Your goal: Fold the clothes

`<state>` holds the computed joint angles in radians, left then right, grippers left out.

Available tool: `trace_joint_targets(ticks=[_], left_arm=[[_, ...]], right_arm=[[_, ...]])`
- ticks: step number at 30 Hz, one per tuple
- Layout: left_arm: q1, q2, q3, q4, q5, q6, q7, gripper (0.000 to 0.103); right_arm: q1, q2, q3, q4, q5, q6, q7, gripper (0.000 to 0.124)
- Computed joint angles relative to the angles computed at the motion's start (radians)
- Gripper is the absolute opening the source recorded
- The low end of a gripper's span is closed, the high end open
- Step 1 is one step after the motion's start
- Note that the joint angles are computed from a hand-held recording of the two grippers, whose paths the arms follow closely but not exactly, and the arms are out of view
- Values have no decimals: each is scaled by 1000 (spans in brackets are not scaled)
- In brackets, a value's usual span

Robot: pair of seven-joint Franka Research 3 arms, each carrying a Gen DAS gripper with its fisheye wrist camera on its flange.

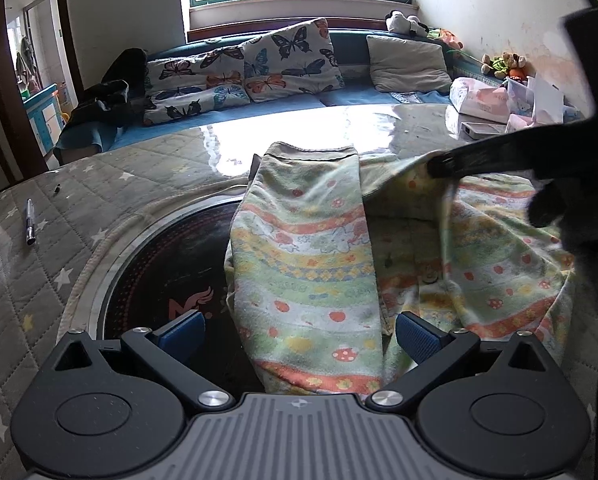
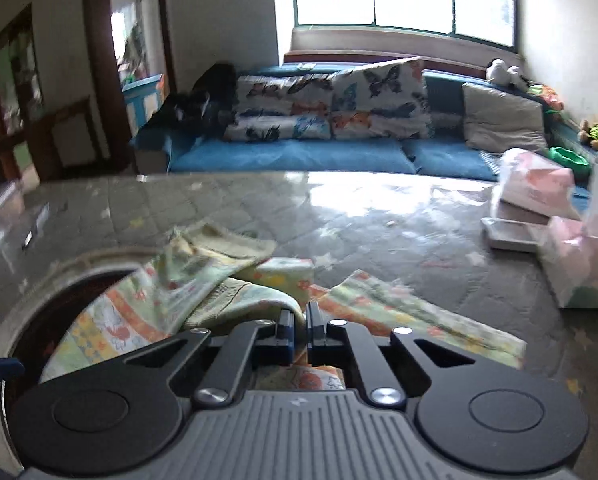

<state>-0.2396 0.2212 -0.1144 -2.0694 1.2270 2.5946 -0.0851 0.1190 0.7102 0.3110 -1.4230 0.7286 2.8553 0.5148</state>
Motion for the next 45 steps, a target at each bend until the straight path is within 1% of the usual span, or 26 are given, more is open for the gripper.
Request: trace_joint_targets(ticks=[4, 7, 9, 11, 13, 16, 18, 20, 22, 23, 24, 25, 26, 28, 30, 31, 32, 35, 36, 37, 39, 40, 42, 43, 44, 45], left_arm=[[-5, 8, 0, 7, 7, -12, 2, 102], [-9, 16, 0, 14, 4, -25, 13, 102], [-12, 19, 0, 17, 3, -34, 19, 102], [-15, 19, 0, 16, 5, -41, 20, 102], [-18, 19, -1, 15, 6, -50, 21, 102], [-21, 15, -2, 11, 8, -61, 22, 101], [-22, 13, -4, 5, 8, -64, 22, 100], [-22, 12, -7, 0, 1, -68, 28, 100], [-24, 9, -10, -7, -4, -74, 32, 99], [-26, 7, -11, -12, -3, -73, 30, 99], [-28, 3, -13, -17, -3, -78, 29, 99], [-29, 0, -15, -20, -5, -84, 28, 99], [-30, -4, -16, -22, -6, -89, 27, 99], [-32, -12, -20, -25, -4, -98, 24, 99], [-36, -25, -24, -30, 4, -107, 16, 99], [-38, -32, -27, -33, 12, -108, 9, 99], [-39, -37, -31, -35, 17, -107, 5, 99], [-44, -41, -42, -29, 29, -102, 3, 99], [-46, -42, -45, -25, 34, -99, 3, 99], [-49, -41, -48, -22, 38, -95, 3, 99], [-54, -40, -52, -15, 47, -85, 4, 100], [-56, -40, -53, -12, 52, -78, 7, 100], [-61, -34, -57, -3, 57, -66, 17, 100], [-64, -27, -58, 5, 57, -60, 24, 100], [-67, -20, -58, 12, 54, -54, 33, 100], [-70, -11, -58, 21, 51, -50, 42, 100]], right_arm=[[-102, -64, 97, -85, 138, 71, -118, 3], [-182, -118, 158, -143, 283, 115, -236, 3], [-228, -149, 186, -174, 386, 137, -323, 3], [-303, -194, 223, -215, 532, 163, -440, 3], [-347, -232, 227, -250, 648, 190, -521, 3], [-372, -282, 182, -311, 742, 227, -557, 3], [-334, -300, 95, -362, 649, 245, -409, 4], [-275, -311, -18, -412, 530, 242, -241, 5], [-210, -314, -130, -457, 403, 223, -93, 15], [-208, -315, -146, -470, 381, 223, -73, 20], [-209, -315, -159, -483, 358, 224, -53, 30], [-211, -315, -161, -490, 340, 233, -44, 36], [-222, -313, -147, -495, 335, 251, -57, 37], [-258, -307, -96, -497, 355, 291, -95, 47], [-270, -310, -74, -501, 332, 289, -107, 51], [-299, -315, -38, -510, 351, 290, -145, 57], [-314, -322, -14, -518, 359, 285, -184, 57], [-279, -306, -23, -511, 324, 313, -212, 61], [-285, -297, -8, -510, 290, 327, -203, 62], [-319, -281, 42, -496, 327, 358, -253, 62], [-441, -234, 203, -473, 351, 439, -330, 63], [-515, -216, 285, -465, 361, 462, -337, 65], [-616, -194, 377, -446, 388, 452, -295, 69], [-673, -175, 432, -440, 402, 468, -275, 69], [-705, -165, 458, -430, 423, 473, -252, 69], [-713, -163, 448, -424, 435, 462, -202, 69]])
